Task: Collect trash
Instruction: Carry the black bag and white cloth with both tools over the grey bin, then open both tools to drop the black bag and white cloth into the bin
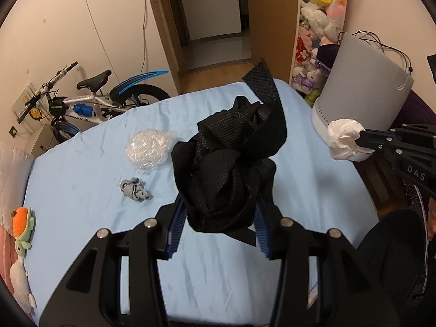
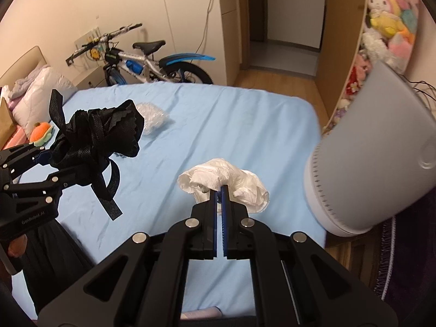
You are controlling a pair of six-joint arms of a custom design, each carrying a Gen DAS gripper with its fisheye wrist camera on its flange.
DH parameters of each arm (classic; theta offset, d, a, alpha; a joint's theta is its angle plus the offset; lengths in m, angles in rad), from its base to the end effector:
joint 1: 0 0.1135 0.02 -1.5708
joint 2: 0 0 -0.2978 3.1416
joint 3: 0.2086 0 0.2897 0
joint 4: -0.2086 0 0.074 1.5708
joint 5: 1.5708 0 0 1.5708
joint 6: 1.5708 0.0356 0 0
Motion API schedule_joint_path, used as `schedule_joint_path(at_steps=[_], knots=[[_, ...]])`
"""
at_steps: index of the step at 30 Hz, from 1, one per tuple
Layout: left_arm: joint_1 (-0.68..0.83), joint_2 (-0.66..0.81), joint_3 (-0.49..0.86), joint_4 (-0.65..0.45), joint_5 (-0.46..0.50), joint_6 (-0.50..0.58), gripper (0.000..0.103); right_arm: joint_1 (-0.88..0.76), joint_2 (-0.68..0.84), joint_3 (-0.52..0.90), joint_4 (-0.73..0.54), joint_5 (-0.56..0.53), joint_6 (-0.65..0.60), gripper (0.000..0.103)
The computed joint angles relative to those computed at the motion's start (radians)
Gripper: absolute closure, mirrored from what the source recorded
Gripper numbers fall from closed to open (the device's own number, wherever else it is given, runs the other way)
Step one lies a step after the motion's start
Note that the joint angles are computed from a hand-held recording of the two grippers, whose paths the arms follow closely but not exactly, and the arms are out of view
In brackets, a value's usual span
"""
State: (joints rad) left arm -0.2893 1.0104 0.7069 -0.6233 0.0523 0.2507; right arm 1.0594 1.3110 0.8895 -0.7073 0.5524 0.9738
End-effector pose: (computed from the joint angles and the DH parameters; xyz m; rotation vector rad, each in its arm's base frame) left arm 0.2064 -0.0634 0.2507 0.6872 2.4012 -0.0814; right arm 0.1491 0.2274 0.2458 0.0510 2.4510 0.1024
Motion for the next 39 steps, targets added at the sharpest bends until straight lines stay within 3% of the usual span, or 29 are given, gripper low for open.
schedule_joint_path(at_steps=[8, 15, 18, 23, 29, 32, 37, 39], knots=[[-0.24, 0.011, 0.135, -0.068, -0.058, -0.114, 0.058, 0.066, -0.244, -0.006, -0.301, 0.114, 0.125, 0.101], [-0.454, 0.118, 0.299, -0.051, -0.144, -0.169, 0.058, 0.09, -0.421, 0.056, -0.617, 0.221, 0.227, 0.101], [-0.53, 0.188, 0.384, -0.03, -0.175, -0.177, 0.058, 0.043, -0.485, 0.091, -0.706, 0.245, 0.2, 0.101], [-0.631, 0.316, 0.52, 0.015, -0.22, -0.18, 0.058, -0.125, -0.555, 0.162, -0.731, 0.263, 0.011, 0.101], [-0.671, 0.502, 0.731, 0.002, -0.195, -0.192, 0.058, -0.52, -0.648, 0.174, -0.533, 0.095, -0.438, 0.101], [-0.683, 0.595, 0.839, -0.015, -0.196, -0.198, 0.058, -0.825, -0.672, 0.151, -0.401, -0.123, -0.67, 0.101], [-0.693, 0.737, 1.022, -0.058, -0.194, -0.212, 0.058, -1.18, -0.654, 0.127, -0.28, -0.404, -0.855, 0.101], [-0.695, 0.771, 1.073, -0.069, -0.192, -0.214, 0.057, -1.256, -0.641, 0.122, -0.251, -0.47, -0.889, 0.101]])
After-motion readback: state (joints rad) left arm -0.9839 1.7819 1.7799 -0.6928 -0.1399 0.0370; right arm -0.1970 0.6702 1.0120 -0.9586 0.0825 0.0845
